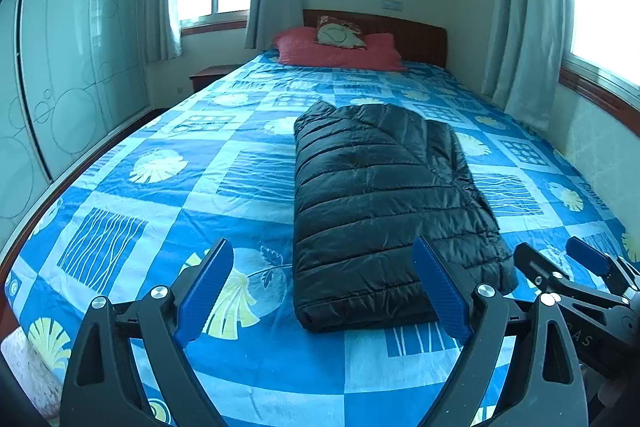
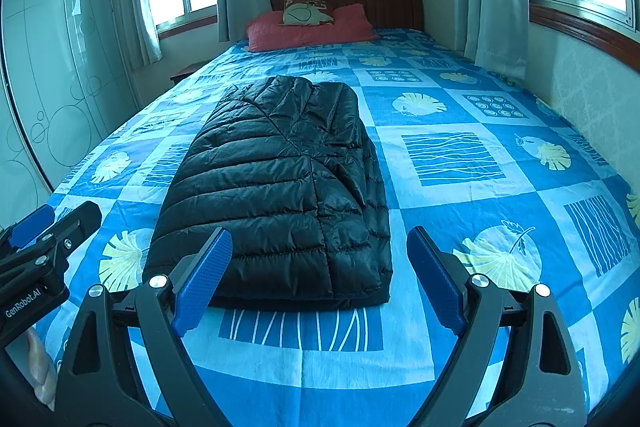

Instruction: Fold large clothes

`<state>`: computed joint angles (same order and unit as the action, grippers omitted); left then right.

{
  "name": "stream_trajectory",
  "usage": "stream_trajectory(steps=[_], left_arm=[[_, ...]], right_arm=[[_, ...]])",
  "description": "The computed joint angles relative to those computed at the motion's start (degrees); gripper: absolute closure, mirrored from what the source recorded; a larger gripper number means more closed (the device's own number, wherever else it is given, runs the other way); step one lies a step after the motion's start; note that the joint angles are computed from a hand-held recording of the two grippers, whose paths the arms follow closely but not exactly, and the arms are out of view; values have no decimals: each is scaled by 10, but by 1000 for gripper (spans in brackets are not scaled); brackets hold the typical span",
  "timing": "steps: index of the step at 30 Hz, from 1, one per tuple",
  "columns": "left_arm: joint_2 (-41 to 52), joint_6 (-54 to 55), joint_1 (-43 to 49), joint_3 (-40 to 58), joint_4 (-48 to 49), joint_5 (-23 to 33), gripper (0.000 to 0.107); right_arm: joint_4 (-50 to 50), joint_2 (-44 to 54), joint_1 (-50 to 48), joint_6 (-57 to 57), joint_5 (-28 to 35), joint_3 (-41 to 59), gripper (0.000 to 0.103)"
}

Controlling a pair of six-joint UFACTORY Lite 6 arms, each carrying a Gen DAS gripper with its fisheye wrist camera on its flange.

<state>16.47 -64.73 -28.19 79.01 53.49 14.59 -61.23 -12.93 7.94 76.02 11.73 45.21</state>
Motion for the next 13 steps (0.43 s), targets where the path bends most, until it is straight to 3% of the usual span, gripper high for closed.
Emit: stream_trajectory(steps=[4,8,13], left_arm=[[9,16,4,2,-11,-10,17],[19,-40,2,5,44,6,17],[76,149,38,54,-137,4,17]], right_arm=[[1,4,-4,-4,-7,0,14],[-9,8,-11,3,-11,-1,14],[-18,15,-50,-2,-29,-6,14]])
